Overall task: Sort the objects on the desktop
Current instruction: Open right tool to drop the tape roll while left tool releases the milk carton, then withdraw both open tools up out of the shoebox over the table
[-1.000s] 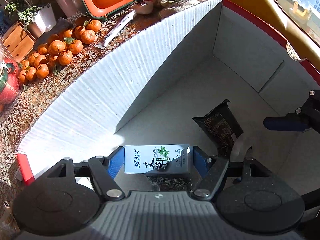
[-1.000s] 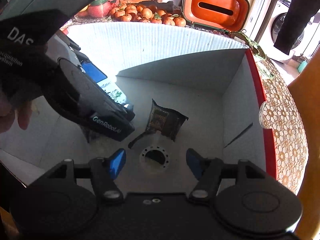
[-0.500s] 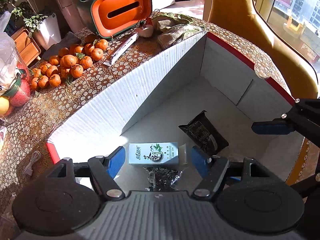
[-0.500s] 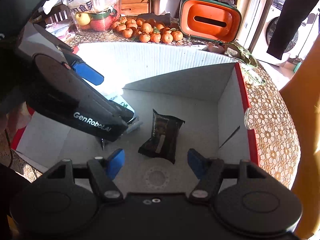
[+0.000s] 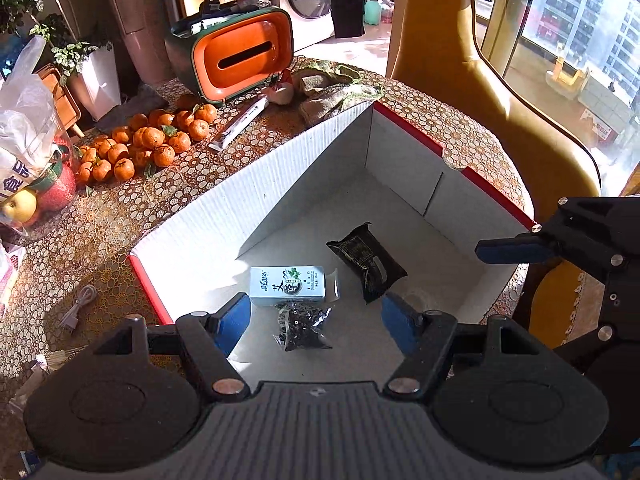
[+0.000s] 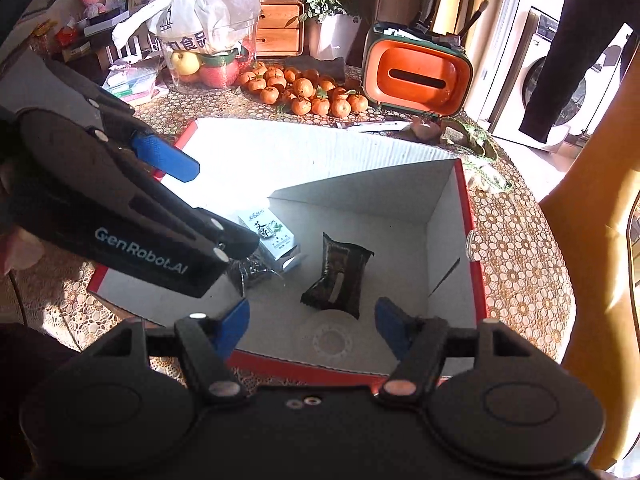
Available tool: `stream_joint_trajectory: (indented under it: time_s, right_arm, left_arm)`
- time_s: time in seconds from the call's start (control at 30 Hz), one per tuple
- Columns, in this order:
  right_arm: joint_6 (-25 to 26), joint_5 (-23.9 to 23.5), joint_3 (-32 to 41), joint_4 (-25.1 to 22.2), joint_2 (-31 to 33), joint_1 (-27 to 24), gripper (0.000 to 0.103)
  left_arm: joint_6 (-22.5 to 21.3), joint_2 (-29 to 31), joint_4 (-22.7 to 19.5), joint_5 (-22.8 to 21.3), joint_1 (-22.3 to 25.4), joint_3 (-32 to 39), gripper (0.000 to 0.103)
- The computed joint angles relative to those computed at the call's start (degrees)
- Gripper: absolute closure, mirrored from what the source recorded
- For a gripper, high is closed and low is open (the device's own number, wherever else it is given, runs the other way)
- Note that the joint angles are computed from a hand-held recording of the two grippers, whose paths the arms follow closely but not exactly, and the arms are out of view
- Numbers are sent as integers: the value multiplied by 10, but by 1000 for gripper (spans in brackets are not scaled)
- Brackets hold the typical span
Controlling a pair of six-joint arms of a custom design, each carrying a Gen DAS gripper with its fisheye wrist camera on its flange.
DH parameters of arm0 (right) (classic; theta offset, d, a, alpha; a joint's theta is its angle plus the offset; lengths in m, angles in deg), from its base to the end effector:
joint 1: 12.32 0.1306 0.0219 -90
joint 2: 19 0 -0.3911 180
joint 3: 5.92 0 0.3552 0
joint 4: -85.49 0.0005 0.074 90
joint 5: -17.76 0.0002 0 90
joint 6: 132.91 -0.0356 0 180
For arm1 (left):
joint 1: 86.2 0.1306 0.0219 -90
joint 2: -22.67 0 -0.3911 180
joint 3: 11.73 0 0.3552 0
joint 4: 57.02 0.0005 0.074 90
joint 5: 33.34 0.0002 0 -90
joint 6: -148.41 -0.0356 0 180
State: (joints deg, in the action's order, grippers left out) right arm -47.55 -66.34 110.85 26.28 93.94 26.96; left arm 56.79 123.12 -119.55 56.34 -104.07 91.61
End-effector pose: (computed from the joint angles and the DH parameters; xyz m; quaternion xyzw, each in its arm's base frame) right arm 0.4599 0.3708 0.4243 -0.2692 0.9148 0.0656 0.2940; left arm 0.4785 -0.1546 0.4385 0.1626 0.9513 -0.0343 0.2596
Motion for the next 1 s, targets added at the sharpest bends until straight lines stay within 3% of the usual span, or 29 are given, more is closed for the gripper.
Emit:
stream_joint_trajectory:
  time_s: [0.53,1.0]
  right_arm:
    - [-32,11,-40,20,-53,35,32]
    - [-44,30,-82,40,-85,74,22]
  left_arm:
    - [-5,-104,12,20,3,-78,31]
    - [8,-218,54,7,18,-177,20]
